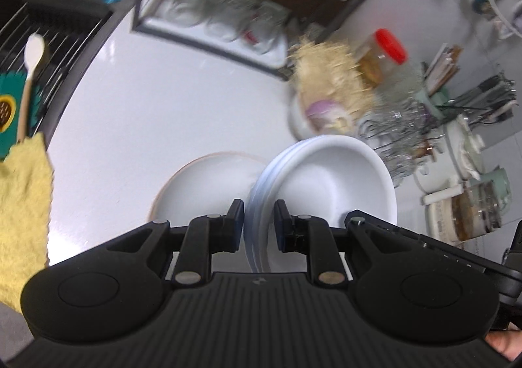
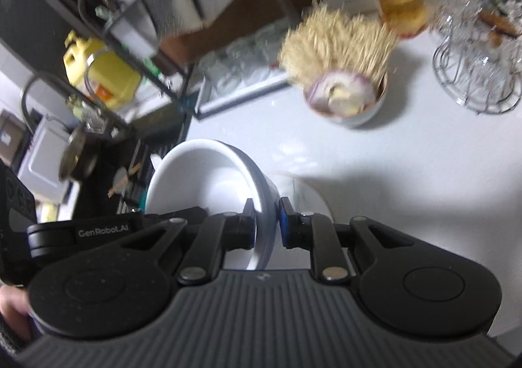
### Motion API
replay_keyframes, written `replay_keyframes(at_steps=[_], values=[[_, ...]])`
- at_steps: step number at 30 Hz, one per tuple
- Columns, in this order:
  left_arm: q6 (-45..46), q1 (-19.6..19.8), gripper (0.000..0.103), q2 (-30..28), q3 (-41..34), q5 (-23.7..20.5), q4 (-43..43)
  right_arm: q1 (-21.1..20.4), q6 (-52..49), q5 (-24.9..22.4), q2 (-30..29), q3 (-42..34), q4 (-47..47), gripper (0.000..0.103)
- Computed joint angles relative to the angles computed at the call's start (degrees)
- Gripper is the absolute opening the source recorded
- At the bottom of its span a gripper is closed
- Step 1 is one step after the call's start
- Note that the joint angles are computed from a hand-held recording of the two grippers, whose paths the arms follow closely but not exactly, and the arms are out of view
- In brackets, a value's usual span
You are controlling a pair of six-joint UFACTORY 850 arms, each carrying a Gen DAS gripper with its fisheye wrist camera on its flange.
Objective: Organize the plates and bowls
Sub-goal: 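Lift the bowl stack with both grippers and carry it onto the plate stack, then open both grippers and release the bowls on the plates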
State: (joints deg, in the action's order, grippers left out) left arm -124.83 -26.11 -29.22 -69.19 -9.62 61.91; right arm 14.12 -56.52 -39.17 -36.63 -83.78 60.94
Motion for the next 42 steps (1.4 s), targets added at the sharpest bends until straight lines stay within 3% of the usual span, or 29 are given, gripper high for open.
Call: replay_keyframes(at_steps=[6,13,16,21,22,24,25,26,42], values=[[2.43,0.87,0.022,-1.76,1.51,2.32,-3.89,1.87,5.30,1.13,-2.52,-0.93,-6.39,0.018],[18.83,1.27,0.022,-4.38,-0.06,2.63,-19.03,2.33,8.39,1.32,-4.93,-2.44,-9.43,0.018],[19.97,1.61,0.022,-4.80,-0.54,1.95,-19.68,2.48,9.75,0.89,-6.01,-3.66,-10.94,0.019],[14.38,2.16,0.027,-4.09,0.03,3.52,-14.44,2.34,6.17,1.48,-6.12,-3.86,-9.13,0.019],[13.92,2.00,0.030,-3.93,-0.16,2.70,-13.58,2.15,6.14,1.06,-6.11,-3.96,-9.02,0.020],[12.28,1.37,0.040,-3.52,-0.70,-0.21,-11.76,1.71,6.39,-0.39,-6.15,-4.28,-8.65,0.035],[10.82,1.00,0.041,-3.22,-0.86,-1.38,-9.99,1.38,4.93,-0.80,-5.89,-3.97,-7.21,0.051],[9.98,0.55,0.041,-2.82,-1.05,-2.74,-8.66,0.95,2.48,-1.09,-5.43,-3.34,-5.03,0.057],[3.61,-10.17,0.042,0.97,-9.11,-23.38,1.09,-7.13,-28.53,-4.31,7.32,6.10,14.81,0.057]])
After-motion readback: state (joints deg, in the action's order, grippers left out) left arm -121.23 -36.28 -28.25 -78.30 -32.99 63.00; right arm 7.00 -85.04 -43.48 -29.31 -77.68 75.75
